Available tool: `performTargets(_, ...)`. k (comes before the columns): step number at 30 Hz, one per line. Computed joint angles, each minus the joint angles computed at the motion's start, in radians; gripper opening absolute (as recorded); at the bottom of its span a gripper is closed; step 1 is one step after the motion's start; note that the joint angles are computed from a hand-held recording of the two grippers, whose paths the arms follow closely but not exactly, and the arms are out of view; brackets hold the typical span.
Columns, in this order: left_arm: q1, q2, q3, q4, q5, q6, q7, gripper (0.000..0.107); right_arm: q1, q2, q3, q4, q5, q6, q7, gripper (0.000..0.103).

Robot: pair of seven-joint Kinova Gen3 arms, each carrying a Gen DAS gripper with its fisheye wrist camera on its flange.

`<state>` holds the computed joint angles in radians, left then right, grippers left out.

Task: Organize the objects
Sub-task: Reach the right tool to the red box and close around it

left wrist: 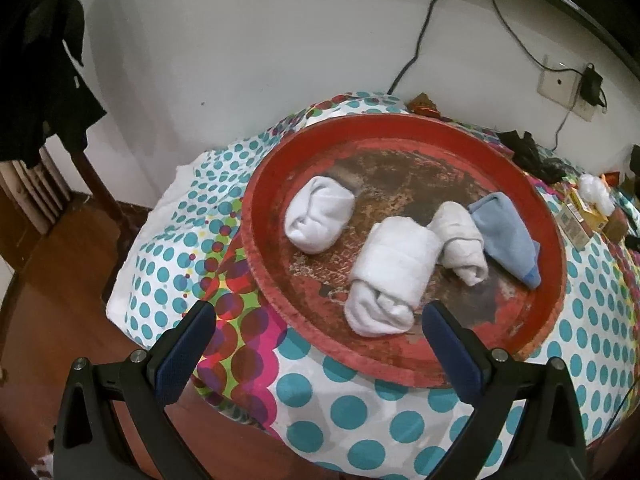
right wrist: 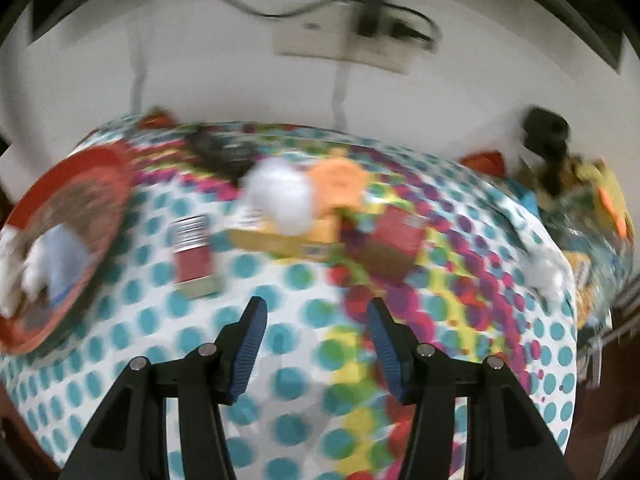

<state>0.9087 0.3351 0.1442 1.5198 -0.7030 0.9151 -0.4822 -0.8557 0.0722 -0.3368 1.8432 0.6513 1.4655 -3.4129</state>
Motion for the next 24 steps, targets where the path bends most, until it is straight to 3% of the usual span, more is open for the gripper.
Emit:
performTargets(6, 0.012, 0.015, 0.008, -0.027, 0.008, 0.019, -0.026, 0.103, 0.07, -0.036, 0.03, 0.088, 0.014, -0.085, -0.074, 0.053)
performTargets(8, 0.018, 0.021, 0.006, -0.035, 0.009, 0.027, -0.035, 0.103, 0.097, -0.041, 0.036, 0.1, 0.019, -0.13, -0.06, 0.053)
performTargets(13, 0.029, 0.033, 0.006, -0.05, 0.02, 0.037, -0.056, 0.103, 0.13, 0.004, 0.055, 0.073, 0.031, -0.116, -0.031, 0.053)
performTargets(19, 0.045, 0.047, 0.004, -0.08, 0.029, 0.051, -0.087, 0.103, 0.166, 0.007, 0.084, 0.106, 0.052, -0.167, -0.023, 0.053)
performTargets(24, 0.053, 0.059, 0.008, -0.112, 0.056, 0.056, -0.125, 0.103, 0.201, -0.044, 0.089, 0.189, 0.09, -0.274, -0.022, 0.053)
